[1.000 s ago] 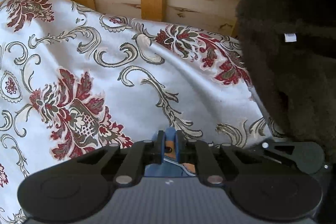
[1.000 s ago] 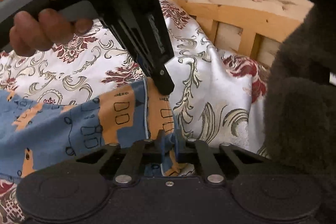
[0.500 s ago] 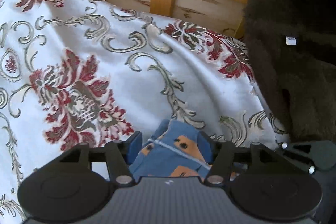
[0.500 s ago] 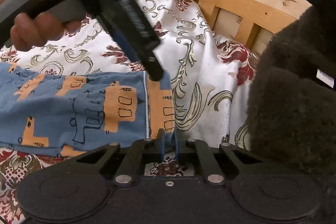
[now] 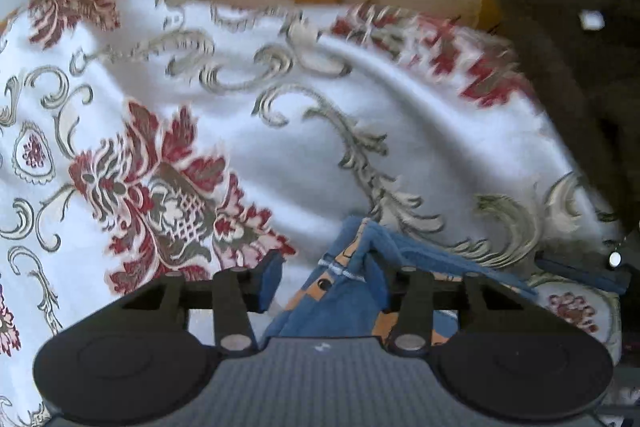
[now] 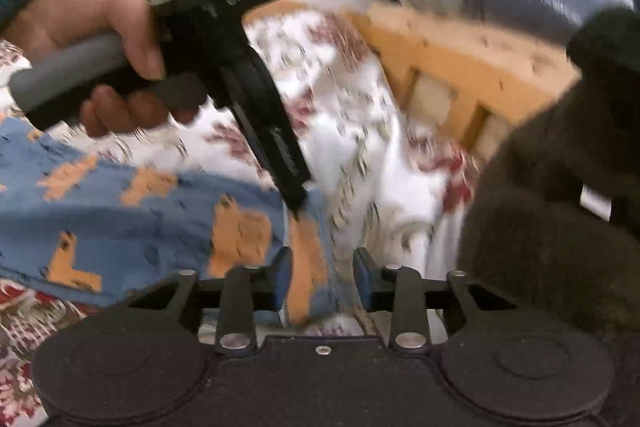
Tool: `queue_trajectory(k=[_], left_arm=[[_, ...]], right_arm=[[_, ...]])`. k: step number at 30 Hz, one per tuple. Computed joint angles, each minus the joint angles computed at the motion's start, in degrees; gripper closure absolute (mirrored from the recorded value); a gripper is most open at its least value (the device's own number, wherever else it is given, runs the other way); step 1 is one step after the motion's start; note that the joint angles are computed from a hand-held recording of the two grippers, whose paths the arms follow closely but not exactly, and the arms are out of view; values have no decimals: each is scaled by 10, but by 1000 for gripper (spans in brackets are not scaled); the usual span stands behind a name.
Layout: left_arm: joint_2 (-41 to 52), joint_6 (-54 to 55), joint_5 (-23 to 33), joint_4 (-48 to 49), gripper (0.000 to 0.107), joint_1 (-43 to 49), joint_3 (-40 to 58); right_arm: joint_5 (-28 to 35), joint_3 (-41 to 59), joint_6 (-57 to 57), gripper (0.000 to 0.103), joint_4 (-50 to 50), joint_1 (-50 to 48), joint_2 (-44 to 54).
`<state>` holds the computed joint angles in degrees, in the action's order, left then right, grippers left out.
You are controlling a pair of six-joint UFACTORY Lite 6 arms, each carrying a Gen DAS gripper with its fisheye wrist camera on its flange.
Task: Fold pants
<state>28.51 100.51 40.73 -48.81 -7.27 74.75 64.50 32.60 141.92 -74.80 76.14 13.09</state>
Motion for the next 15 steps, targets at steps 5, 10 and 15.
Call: queue_trajectory(k=[5, 10, 15], left_arm=[[-5, -28, 78, -10, 41, 56, 29], [-59, 22, 128, -30, 41, 174, -18], [-103, 143, 214, 10, 43, 338, -104]], right_arm=[[-36, -14, 17, 72, -53, -16, -10], [-81, -26, 19, 72, -77, -32, -38], [-159, -112, 107, 74, -103, -70, -139]])
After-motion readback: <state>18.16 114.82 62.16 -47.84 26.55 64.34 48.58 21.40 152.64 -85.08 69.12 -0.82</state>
